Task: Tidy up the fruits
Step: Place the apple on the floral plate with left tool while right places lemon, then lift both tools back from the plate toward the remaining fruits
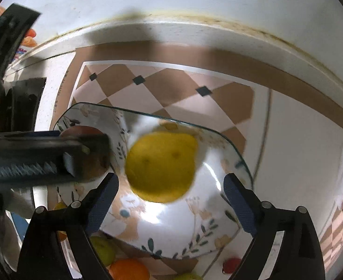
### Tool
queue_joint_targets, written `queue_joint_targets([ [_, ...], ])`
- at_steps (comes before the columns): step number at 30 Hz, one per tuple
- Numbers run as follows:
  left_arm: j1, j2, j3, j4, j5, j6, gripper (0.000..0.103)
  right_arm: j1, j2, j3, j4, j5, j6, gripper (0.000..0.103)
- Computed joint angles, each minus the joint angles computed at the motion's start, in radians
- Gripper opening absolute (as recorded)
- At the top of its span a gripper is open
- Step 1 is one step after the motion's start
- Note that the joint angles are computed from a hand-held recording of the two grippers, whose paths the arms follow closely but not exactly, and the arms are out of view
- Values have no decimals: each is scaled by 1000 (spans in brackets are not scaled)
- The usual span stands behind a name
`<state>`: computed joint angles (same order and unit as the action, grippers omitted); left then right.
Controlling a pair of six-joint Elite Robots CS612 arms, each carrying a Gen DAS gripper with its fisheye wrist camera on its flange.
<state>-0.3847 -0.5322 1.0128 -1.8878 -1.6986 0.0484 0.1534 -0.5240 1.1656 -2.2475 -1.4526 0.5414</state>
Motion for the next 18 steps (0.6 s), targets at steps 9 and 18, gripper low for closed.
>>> queue_joint_targets([
  [9, 15, -146, 254, -334, 136, 22, 91, 24, -114, 180, -130, -69, 180, 94],
  [18, 24, -292, 495, -611, 173, 73, 91, 92, -200, 273, -187, -208, 267, 94],
])
